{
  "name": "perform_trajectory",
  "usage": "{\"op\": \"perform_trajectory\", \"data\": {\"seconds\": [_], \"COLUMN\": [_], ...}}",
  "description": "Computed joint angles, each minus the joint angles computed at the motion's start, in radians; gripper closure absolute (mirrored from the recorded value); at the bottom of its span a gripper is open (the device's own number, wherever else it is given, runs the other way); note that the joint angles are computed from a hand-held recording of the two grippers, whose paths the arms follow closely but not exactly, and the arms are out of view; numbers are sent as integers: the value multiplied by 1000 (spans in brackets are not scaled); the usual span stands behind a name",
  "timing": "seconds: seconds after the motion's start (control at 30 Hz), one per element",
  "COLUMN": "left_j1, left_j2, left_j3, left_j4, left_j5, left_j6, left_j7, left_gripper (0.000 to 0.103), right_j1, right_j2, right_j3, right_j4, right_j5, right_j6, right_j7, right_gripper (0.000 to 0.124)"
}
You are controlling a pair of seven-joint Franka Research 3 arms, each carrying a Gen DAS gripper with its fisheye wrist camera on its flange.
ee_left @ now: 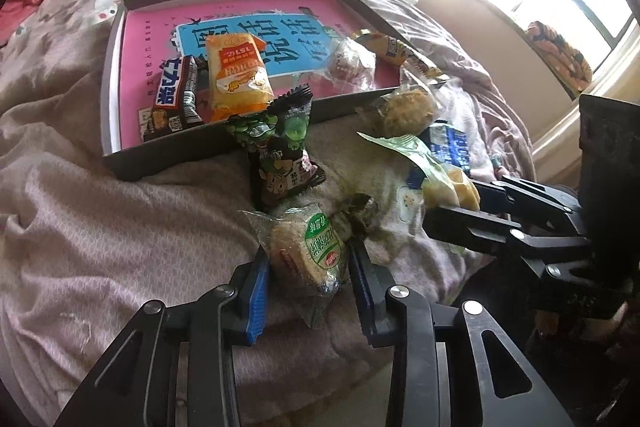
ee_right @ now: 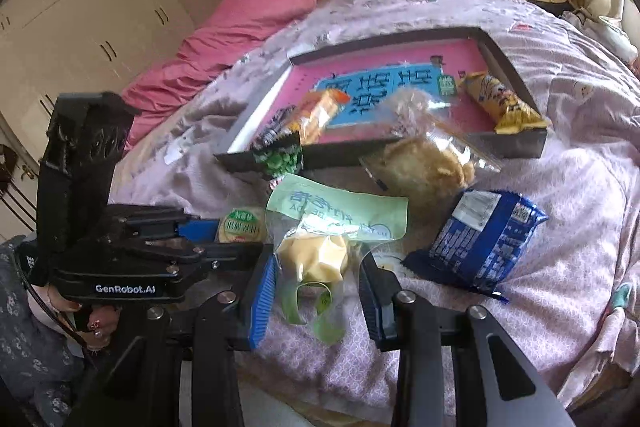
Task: Organize snacks
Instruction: 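Lift the bread bag with the left tool while the right tool lifts the light-green packet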
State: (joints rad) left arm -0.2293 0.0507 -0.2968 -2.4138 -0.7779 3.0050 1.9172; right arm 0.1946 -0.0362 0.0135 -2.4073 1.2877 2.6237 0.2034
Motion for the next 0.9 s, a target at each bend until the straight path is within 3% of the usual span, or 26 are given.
{"op": "perform_trajectory", "data": {"seconds": [0.33, 0.9], "left_j1": [-43, -152], "left_j2": [-61, -93], "left_j3": [31, 112], "left_j4": [-37, -40], "left_j5": [4, -177], "left_j6": [59, 172], "left_j7": [-21, 107], "left_gripper": [66, 66], "right_j1": [7, 24], "right_j2": [-40, -62], "right_j3": [-5, -7], "right_j4": [-19, -9], "right_j5": [69, 178], "right_j6": [-4, 35], "right_j7": [-96, -221], "right_gripper": [85, 85]}}
